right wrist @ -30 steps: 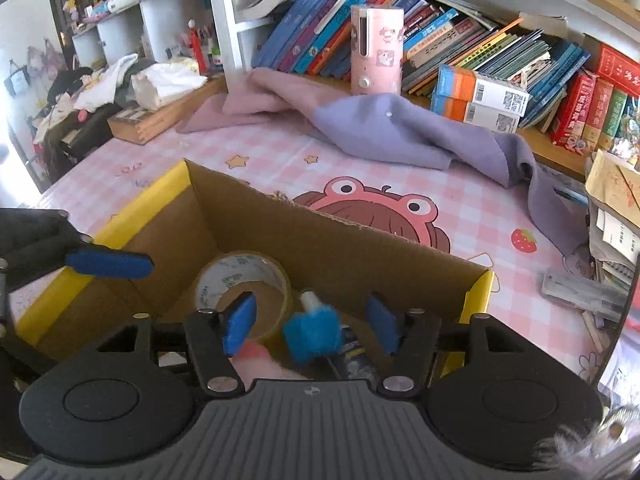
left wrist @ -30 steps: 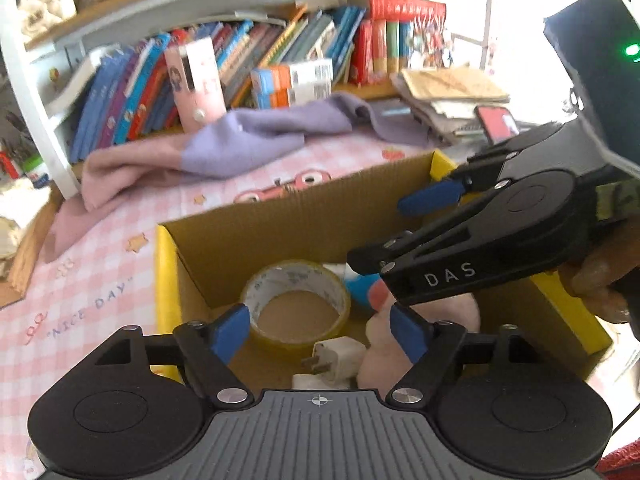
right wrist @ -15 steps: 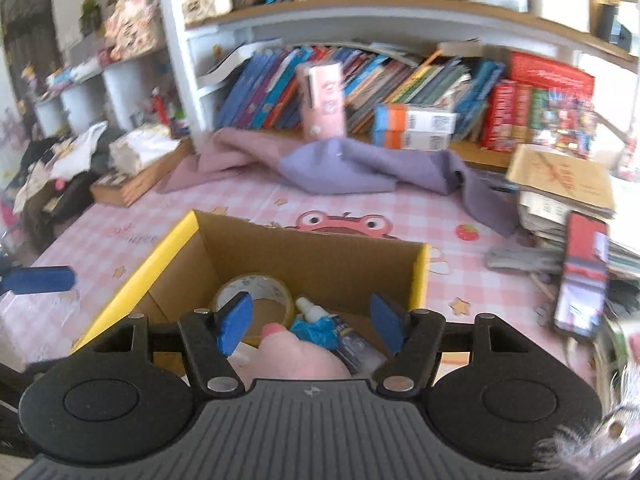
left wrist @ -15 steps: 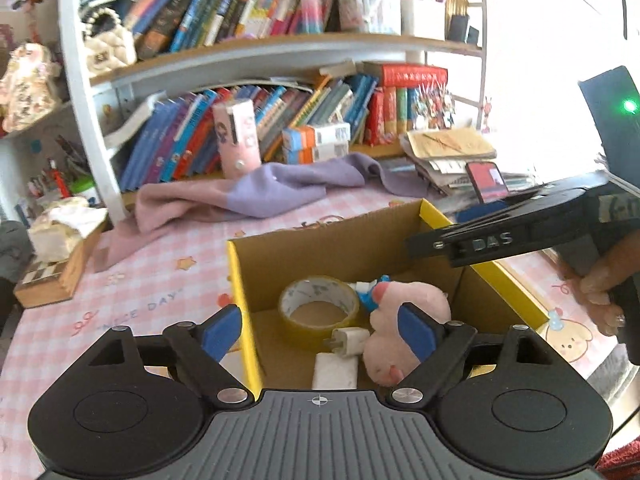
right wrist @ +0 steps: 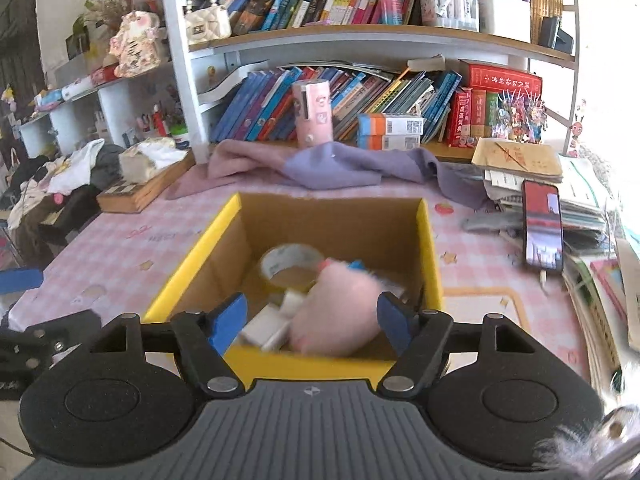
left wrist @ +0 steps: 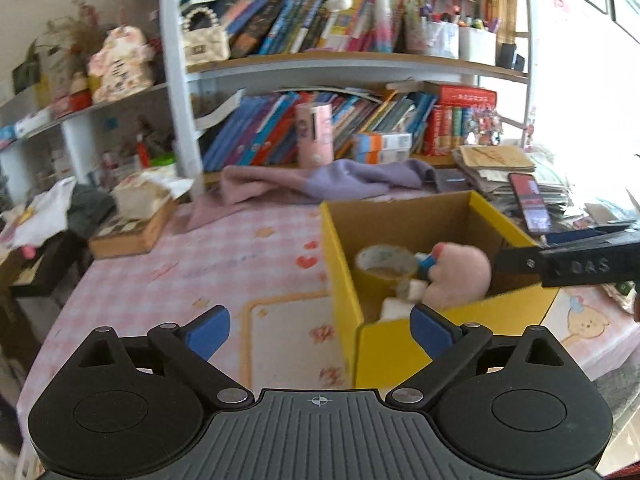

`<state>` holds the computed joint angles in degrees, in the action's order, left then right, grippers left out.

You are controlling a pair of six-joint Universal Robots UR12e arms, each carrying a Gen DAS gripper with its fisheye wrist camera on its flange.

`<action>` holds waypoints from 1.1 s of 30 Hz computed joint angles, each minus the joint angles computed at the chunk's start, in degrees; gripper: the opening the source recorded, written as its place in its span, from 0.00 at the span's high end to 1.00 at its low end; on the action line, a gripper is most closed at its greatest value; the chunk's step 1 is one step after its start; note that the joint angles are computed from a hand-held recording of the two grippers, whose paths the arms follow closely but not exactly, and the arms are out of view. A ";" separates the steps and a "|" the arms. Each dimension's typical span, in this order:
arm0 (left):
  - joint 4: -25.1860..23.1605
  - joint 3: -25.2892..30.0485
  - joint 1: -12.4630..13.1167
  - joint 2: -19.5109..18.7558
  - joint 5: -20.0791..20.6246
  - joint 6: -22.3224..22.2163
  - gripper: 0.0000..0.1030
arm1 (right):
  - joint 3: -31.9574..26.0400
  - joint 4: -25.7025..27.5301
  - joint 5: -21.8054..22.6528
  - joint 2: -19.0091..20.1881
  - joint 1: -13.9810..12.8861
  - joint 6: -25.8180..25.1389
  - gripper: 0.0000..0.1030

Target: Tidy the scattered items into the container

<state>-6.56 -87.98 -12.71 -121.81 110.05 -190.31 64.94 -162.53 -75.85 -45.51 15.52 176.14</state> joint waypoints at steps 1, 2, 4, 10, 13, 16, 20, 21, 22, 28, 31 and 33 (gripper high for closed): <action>0.18 -0.99 -0.04 0.56 0.47 -0.26 0.05 | 1.34 -0.59 -0.49 -0.73 0.33 0.21 0.27; 0.55 -2.11 -0.09 1.20 0.91 -0.42 0.05 | 2.82 -1.29 -0.96 -1.50 0.66 0.57 0.26; 2.14 -4.77 -0.15 2.71 1.70 -0.58 0.04 | 5.83 -2.62 -1.37 -3.05 1.28 0.99 0.26; 4.08 -11.70 0.08 7.01 3.08 -1.79 0.01 | 13.20 -9.26 -4.33 -6.29 3.54 1.10 0.24; 4.32 -14.04 0.45 8.53 2.41 -2.99 0.01 | 15.60 -10.82 -5.55 -7.51 4.31 2.09 0.21; 5.03 -15.64 0.71 9.35 1.27 -3.36 0.01 | 16.95 -10.30 -7.18 -8.26 5.08 2.37 0.20; 4.14 -17.22 0.34 9.94 1.95 -3.69 0.01 | 18.65 -9.36 -8.92 -9.18 5.97 2.25 0.18; 3.71 -17.45 0.18 10.03 2.27 -3.42 0.01 | 19.08 -9.34 -9.10 -9.41 6.07 2.41 0.18; 3.45 -17.67 0.11 10.14 2.15 -3.02 0.01 | 19.50 -9.46 -9.41 -9.63 6.17 2.57 0.17; 3.89 -18.71 0.18 10.76 -0.11 -1.79 0.01 | 21.20 -8.45 -11.92 -10.69 6.83 2.88 0.13; 3.87 -19.34 0.26 11.11 -1.31 -2.15 0.01 | 21.90 -8.11 -12.19 -11.17 7.00 2.33 0.11; 3.84 -19.62 0.19 11.24 -1.38 -2.17 0.01 | 22.33 -8.10 -12.09 -11.45 6.98 2.12 0.10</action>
<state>-2.71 -107.60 -12.52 -110.57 108.67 -192.48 87.27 -170.63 -87.94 -56.95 22.50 178.27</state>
